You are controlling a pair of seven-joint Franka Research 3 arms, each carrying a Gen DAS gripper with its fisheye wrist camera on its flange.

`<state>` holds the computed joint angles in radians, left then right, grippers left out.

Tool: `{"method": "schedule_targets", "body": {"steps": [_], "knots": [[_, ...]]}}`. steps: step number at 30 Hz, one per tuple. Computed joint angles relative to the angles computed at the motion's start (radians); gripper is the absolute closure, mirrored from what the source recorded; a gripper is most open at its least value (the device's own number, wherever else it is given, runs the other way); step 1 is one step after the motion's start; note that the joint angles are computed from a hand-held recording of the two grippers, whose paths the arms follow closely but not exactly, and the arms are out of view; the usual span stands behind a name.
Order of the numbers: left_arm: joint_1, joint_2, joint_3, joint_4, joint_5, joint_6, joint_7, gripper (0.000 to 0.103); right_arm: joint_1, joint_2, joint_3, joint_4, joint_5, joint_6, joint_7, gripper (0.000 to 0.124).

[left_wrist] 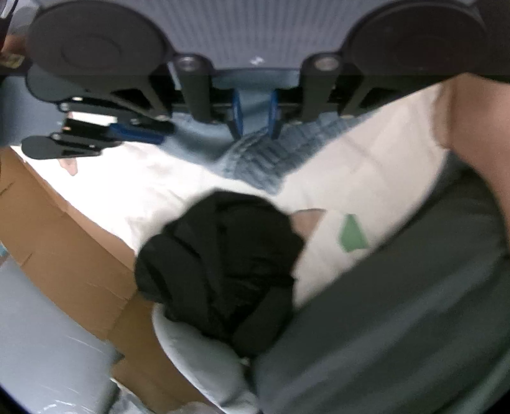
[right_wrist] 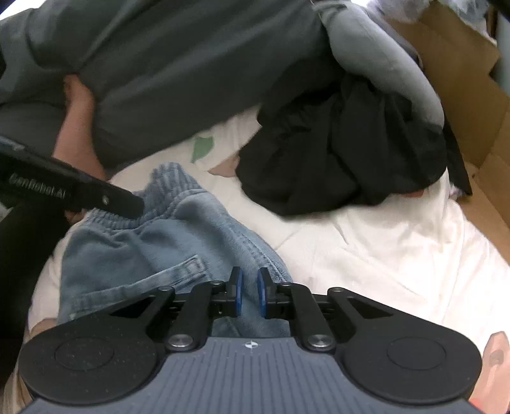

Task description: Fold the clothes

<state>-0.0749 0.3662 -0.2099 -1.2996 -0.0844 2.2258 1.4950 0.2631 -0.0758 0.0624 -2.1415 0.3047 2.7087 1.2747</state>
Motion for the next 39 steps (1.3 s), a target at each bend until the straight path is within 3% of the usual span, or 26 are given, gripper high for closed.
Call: {"method": "schedule_targets", "body": {"steps": [4,9,13,16,19,31,35,39], "knots": [[-0.055,0.081,0.019,0.068,0.086,0.018,-0.074,0.082,-0.006,0.05,-0.005,0.039,-0.004,-0.01,0.014,0.109],[-0.064,0.127,0.023,0.083,0.115,0.069,-0.158,0.081,-0.013,0.107,-0.007,0.072,0.038,-0.003,0.023,0.11],[-0.078,0.15,0.031,0.098,0.162,0.078,-0.187,0.079,-0.011,0.128,0.0,0.046,0.078,0.06,0.003,0.109],[-0.088,0.176,0.031,0.16,0.192,0.021,-0.175,0.079,-0.008,0.133,-0.001,0.042,0.058,0.08,0.001,0.101],[-0.092,0.202,0.027,0.247,0.192,-0.066,-0.159,0.079,-0.025,0.126,-0.01,0.078,0.108,0.009,0.029,0.095],[-0.026,-0.038,-0.025,-0.018,0.027,0.007,-0.034,0.08,-0.026,-0.093,-0.047,-0.075,0.263,0.04,-0.112,0.095],[-0.056,-0.025,-0.015,-0.022,0.05,-0.019,-0.026,0.08,-0.01,-0.137,-0.063,-0.125,0.315,0.022,-0.159,0.095],[-0.073,0.022,-0.002,0.004,0.079,-0.044,-0.064,0.082,-0.017,-0.127,-0.043,-0.157,0.259,0.027,-0.124,0.096]]}}
